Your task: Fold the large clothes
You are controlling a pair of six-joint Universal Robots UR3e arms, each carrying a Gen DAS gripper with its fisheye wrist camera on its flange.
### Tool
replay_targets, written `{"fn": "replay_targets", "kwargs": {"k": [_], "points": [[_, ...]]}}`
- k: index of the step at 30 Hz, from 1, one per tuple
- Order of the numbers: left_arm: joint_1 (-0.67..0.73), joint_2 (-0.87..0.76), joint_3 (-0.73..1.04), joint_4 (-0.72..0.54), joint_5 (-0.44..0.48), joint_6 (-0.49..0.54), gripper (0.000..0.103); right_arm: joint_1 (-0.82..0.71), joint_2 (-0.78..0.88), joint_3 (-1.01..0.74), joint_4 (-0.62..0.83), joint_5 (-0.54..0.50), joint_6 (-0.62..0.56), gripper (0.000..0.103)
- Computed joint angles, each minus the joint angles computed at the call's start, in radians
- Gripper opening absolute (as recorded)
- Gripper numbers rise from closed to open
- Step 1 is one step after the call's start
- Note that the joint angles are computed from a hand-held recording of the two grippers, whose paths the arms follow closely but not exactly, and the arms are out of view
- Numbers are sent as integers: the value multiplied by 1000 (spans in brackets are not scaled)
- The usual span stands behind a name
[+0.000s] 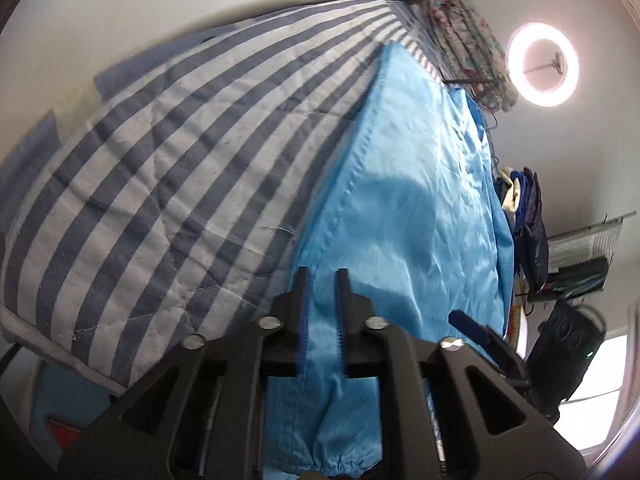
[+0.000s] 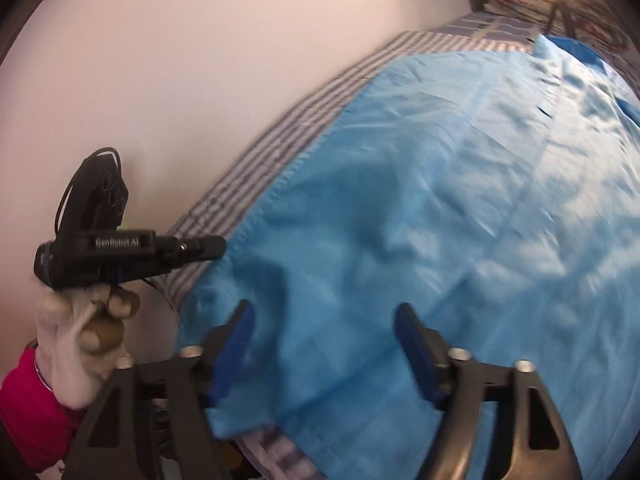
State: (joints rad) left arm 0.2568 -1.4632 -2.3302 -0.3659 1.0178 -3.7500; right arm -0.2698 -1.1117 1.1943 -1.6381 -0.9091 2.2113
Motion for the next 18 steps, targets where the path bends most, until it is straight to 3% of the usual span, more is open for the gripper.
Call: {"fn": "replay_targets", "kwargs": {"k": [5, 11, 14, 16, 18], "points": [[60, 84, -78, 50, -4, -28, 50, -5, 44, -94, 99, -34, 4, 79], [115, 74, -103, 30, -65, 21, 51, -31, 100, -210, 240, 38, -18, 78], [139, 37, -142, 98, -121, 19, 51, -29, 95, -219, 256, 49, -34, 63], [155, 13, -155, 133, -156, 19, 51, -16, 102, -237, 295, 47, -44, 42], [165, -10, -163, 161, -184, 22, 51, -3, 127, -258, 325, 36, -51, 33]]}}
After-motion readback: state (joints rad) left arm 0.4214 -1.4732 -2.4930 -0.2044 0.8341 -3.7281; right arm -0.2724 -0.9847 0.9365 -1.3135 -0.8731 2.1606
